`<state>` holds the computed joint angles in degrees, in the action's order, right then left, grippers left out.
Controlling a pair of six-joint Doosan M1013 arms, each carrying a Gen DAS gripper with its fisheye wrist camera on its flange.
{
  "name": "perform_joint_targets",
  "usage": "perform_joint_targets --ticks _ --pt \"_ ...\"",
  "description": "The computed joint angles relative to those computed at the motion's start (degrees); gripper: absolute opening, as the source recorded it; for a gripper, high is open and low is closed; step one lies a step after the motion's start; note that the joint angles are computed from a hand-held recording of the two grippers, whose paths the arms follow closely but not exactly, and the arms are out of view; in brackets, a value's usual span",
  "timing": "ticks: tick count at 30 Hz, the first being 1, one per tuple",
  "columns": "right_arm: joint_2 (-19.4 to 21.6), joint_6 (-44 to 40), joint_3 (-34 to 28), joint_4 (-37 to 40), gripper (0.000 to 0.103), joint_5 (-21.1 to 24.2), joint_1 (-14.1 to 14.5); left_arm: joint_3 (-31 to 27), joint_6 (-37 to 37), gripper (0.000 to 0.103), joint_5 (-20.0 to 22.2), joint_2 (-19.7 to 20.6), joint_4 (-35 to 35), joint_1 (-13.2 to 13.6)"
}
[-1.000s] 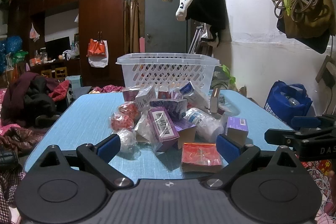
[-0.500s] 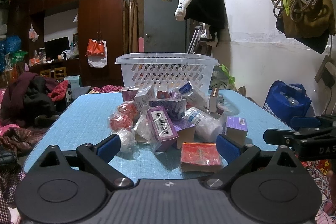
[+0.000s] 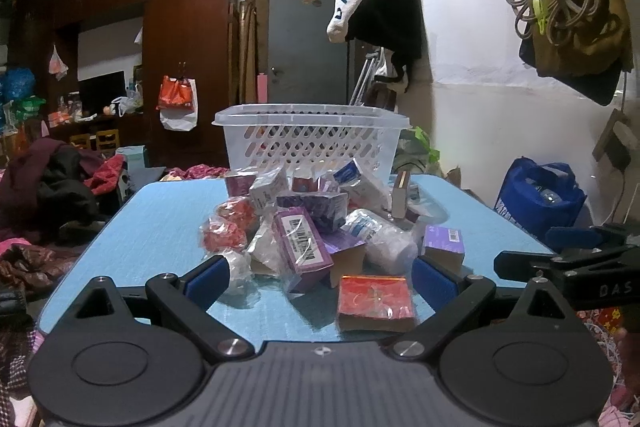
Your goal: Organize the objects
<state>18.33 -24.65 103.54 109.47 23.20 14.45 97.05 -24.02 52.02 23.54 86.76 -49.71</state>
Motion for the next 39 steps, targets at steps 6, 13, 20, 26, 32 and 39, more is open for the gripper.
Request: perform_joint_targets --ticks 6,13,20,26,32,39 --pt "0.3 -3.0 0.6 3.2 0.103 3.5 -0.6 3.7 -13.0 0.103 6.3 0.2 17.2 -0.1" --pt "2.0 -23.1 1.8 24.1 0.103 4.9 -0.3 7.1 -7.1 0.102 3.4 -1.8 13.6 3.4" --pt "5.7 -6.7 -2.1 8.3 0.103 2.9 -0.8 8.4 -10.0 0.095 -4.5 -1.0 15.0 6.4" --pt "7.3 -6.3 -4.7 1.8 0.091 3.4 -0.6 7.8 -12.3 0.081 -7.6 0.3 16.9 8.1" --pt "8.9 -2.2 -7.2 -4.5 0.078 6.2 -1.1 8.7 -16.4 0.07 -12.6 0.1 22.3 10.2" --pt "8.3 -1.1 -6.4 -5.4 0.052 11.1 -2.3 10.8 -24.7 0.051 -14.6 -0.7 31.3 11.1"
